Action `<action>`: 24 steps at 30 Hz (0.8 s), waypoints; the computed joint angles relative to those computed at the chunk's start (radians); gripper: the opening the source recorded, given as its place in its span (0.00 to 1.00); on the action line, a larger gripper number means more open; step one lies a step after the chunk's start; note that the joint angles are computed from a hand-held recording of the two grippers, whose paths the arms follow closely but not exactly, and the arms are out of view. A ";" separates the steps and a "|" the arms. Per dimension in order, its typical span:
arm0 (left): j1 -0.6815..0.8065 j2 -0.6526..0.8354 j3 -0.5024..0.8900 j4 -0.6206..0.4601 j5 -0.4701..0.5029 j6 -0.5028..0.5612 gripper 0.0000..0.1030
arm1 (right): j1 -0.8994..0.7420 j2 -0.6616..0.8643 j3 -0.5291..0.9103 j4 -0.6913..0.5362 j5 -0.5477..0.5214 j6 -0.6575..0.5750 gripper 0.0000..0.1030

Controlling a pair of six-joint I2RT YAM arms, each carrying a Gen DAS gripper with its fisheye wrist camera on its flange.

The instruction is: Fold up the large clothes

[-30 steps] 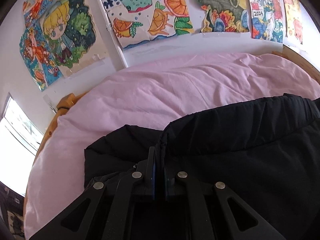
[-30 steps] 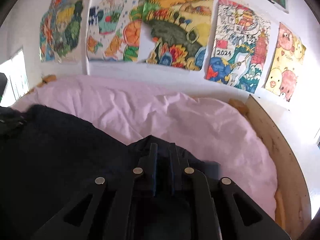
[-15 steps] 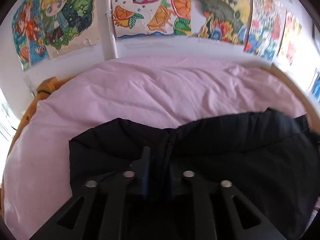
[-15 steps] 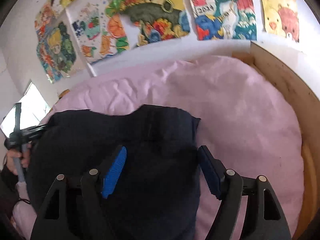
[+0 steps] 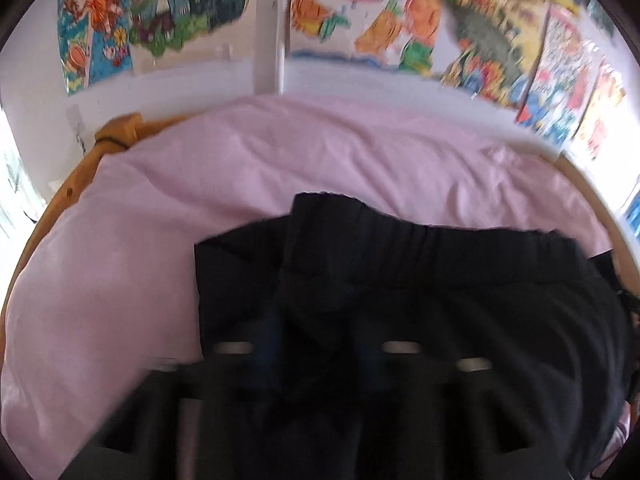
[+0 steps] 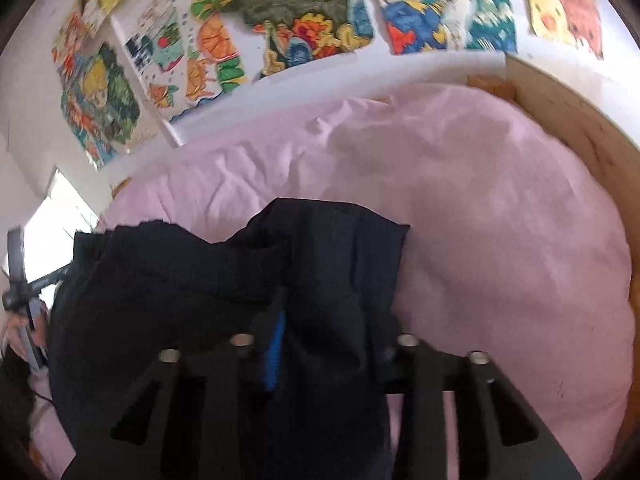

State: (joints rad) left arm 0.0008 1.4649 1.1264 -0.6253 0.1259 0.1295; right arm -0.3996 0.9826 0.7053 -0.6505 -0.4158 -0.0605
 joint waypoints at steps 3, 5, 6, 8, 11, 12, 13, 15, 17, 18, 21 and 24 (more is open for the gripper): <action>-0.029 -0.044 -0.040 0.071 -0.058 -0.053 0.08 | 0.093 -0.036 0.019 0.012 0.124 0.006 0.18; -0.061 -0.107 -0.088 0.147 -0.128 -0.060 0.07 | 0.135 -0.067 0.038 0.031 0.198 0.027 0.17; -0.083 -0.132 -0.109 0.184 -0.169 -0.056 0.07 | 0.145 -0.076 0.048 0.035 0.220 0.030 0.17; -0.114 -0.145 -0.134 0.241 -0.232 -0.043 0.07 | 0.197 -0.088 0.056 0.060 0.301 0.043 0.17; -0.124 -0.074 -0.110 0.233 -0.260 -0.043 0.07 | 0.277 -0.048 0.051 0.093 0.416 0.038 0.17; -0.118 -0.049 -0.110 0.232 -0.251 -0.043 0.07 | 0.285 -0.027 0.050 0.094 0.424 0.041 0.17; -0.112 -0.033 -0.111 0.230 -0.244 -0.041 0.07 | 0.285 -0.001 0.039 0.102 0.424 0.044 0.17; -0.120 -0.015 -0.120 0.230 -0.252 -0.039 0.07 | 0.299 0.006 0.010 0.126 0.437 0.051 0.18; -0.130 -0.008 -0.125 0.241 -0.268 -0.034 0.08 | 0.316 0.004 -0.006 0.138 0.461 0.050 0.19; -0.130 -0.007 -0.127 0.239 -0.266 -0.035 0.09 | 0.321 0.005 -0.009 0.140 0.469 0.052 0.19; -0.103 -0.025 -0.125 0.231 -0.209 -0.048 0.14 | 0.337 0.006 -0.019 0.153 0.494 0.065 0.22; -0.074 -0.068 -0.123 0.204 -0.147 -0.059 0.25 | 0.327 -0.025 -0.035 0.166 0.486 0.057 0.23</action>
